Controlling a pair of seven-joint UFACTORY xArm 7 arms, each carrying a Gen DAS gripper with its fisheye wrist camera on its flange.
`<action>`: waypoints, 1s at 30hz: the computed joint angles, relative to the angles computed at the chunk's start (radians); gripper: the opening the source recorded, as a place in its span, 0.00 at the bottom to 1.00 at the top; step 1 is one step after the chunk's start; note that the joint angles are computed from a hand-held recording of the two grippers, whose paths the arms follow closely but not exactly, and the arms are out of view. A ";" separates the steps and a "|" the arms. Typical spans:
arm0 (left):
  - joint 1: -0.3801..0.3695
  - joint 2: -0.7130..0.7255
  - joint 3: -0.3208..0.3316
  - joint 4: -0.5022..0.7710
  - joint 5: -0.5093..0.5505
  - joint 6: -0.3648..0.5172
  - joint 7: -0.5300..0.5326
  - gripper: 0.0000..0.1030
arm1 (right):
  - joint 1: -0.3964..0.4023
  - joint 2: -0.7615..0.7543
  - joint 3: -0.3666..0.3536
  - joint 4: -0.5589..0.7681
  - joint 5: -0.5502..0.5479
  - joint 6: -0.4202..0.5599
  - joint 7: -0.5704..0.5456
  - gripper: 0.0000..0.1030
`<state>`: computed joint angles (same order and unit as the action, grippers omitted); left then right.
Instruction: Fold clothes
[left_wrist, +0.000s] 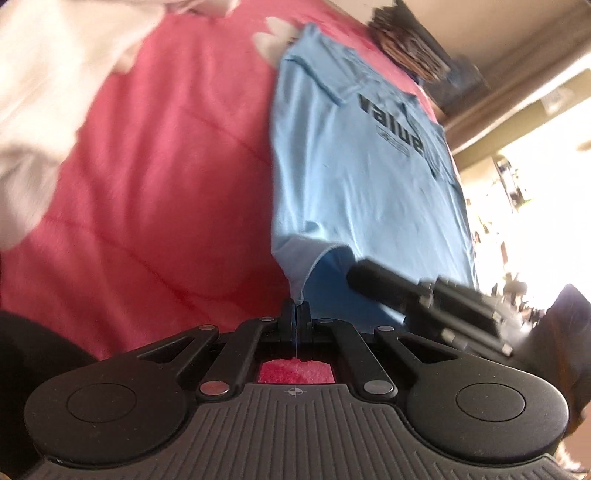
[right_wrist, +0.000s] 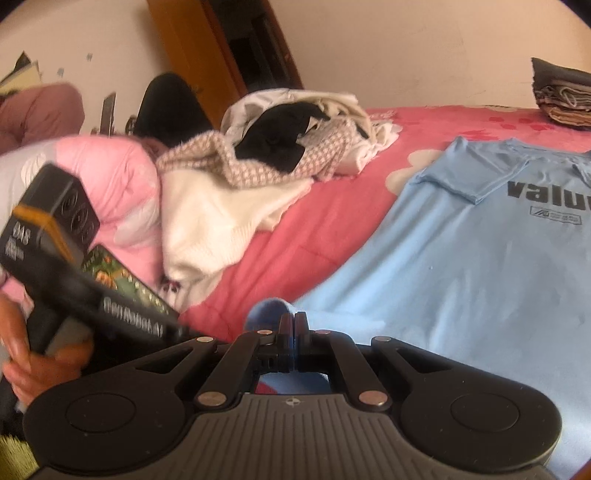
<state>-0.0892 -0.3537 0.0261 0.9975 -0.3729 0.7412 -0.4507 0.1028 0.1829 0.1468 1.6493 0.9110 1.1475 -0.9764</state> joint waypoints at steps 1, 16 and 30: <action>0.007 -0.003 -0.004 0.000 0.012 0.009 -0.017 0.00 | 0.002 -0.001 0.000 -0.002 -0.012 0.003 -0.001 0.01; 0.052 0.098 -0.040 0.153 0.204 0.242 -0.139 0.00 | 0.055 -0.035 0.002 -0.072 -0.183 -0.007 -0.048 0.01; 0.058 0.147 -0.014 0.211 0.200 0.227 -0.035 0.16 | 0.080 -0.051 -0.004 -0.095 -0.250 0.051 -0.029 0.13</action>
<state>-0.0313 -0.2064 0.0117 1.2085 -0.1732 0.9678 -0.4855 0.1831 0.1321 0.1430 1.5544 0.6609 1.1985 -1.0053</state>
